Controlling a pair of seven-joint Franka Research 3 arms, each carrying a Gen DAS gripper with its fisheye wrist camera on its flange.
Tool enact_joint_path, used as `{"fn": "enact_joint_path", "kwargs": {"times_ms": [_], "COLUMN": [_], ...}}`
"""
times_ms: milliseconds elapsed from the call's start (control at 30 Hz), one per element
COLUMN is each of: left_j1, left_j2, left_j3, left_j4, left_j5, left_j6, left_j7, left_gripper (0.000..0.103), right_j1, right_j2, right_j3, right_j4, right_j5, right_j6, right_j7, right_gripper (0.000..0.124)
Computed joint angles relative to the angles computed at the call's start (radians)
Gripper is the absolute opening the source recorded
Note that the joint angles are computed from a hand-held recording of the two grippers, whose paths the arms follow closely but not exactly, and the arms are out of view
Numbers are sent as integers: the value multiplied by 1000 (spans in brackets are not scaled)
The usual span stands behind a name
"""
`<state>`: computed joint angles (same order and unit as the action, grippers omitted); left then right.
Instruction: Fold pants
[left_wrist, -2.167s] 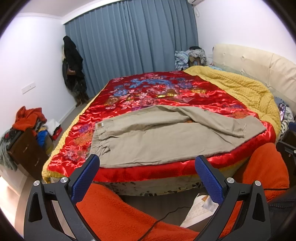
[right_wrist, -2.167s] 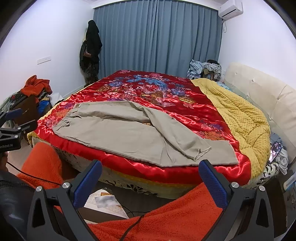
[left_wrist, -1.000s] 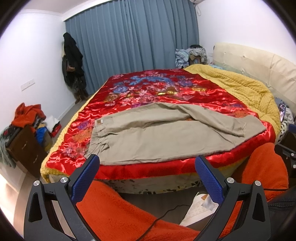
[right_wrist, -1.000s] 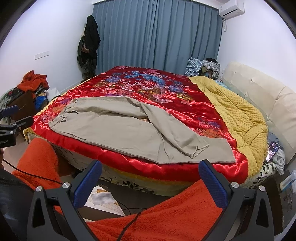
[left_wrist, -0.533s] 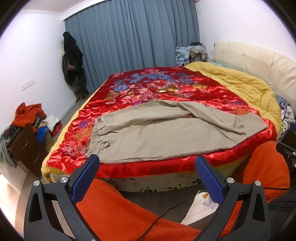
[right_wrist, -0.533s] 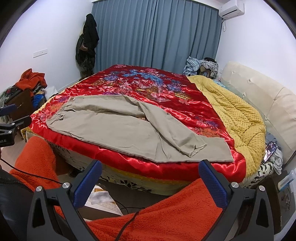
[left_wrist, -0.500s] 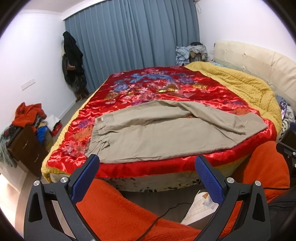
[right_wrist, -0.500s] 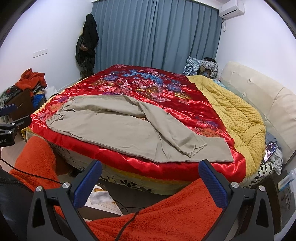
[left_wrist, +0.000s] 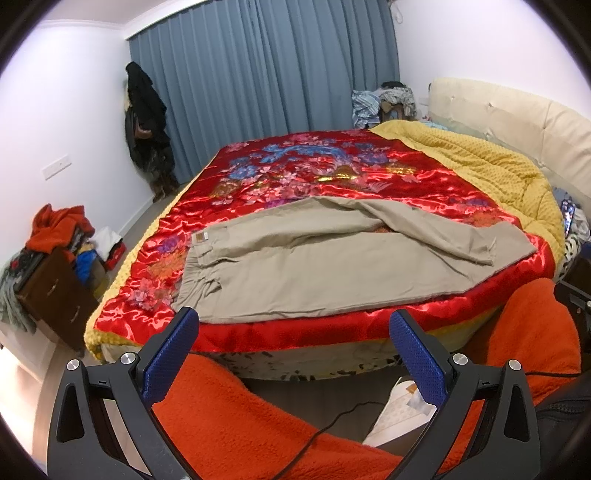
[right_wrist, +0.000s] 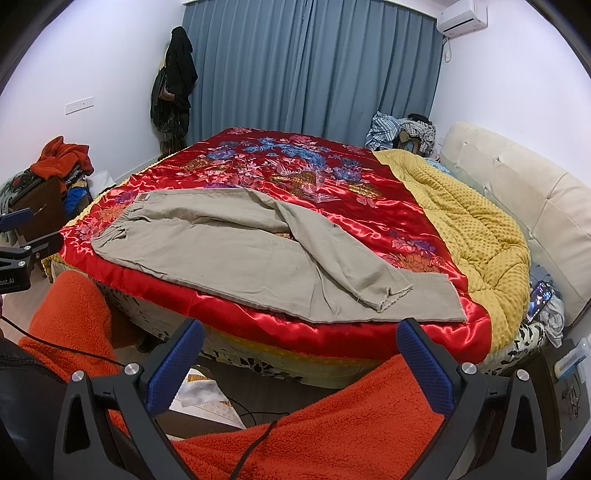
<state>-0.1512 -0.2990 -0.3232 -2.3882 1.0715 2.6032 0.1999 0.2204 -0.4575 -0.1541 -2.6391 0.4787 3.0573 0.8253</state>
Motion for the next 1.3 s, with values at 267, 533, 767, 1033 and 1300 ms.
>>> {"fn": "enact_joint_path", "kwargs": {"times_ms": [267, 533, 767, 1033, 1300], "left_j1": [-1, 19, 69, 35, 23], "left_j2": [-2, -7, 5, 26, 40], "left_j3": [3, 21, -12, 19, 28], "left_j4": [-7, -1, 91, 90, 70], "left_j5": [-7, 9, 139, 86, 18], "left_j6": [2, 68, 39, 25, 11], "left_j7": [4, 18, -38, -57, -38], "left_gripper": [103, 103, 103, 103, 103], "right_j1": [0, 58, 60, -354, -666], "right_j2": [2, -2, 47, 113, 127], "right_j3": [-2, -58, -64, 257, 492], "right_j4": [2, 7, 81, 141, 163], "right_j5": [3, 40, 92, -128, -362], "right_j6": [-3, -2, 64, 88, 47], "right_j7": [-3, -59, -98, 205, 494], "right_gripper": [103, 103, 103, 103, 103]}}
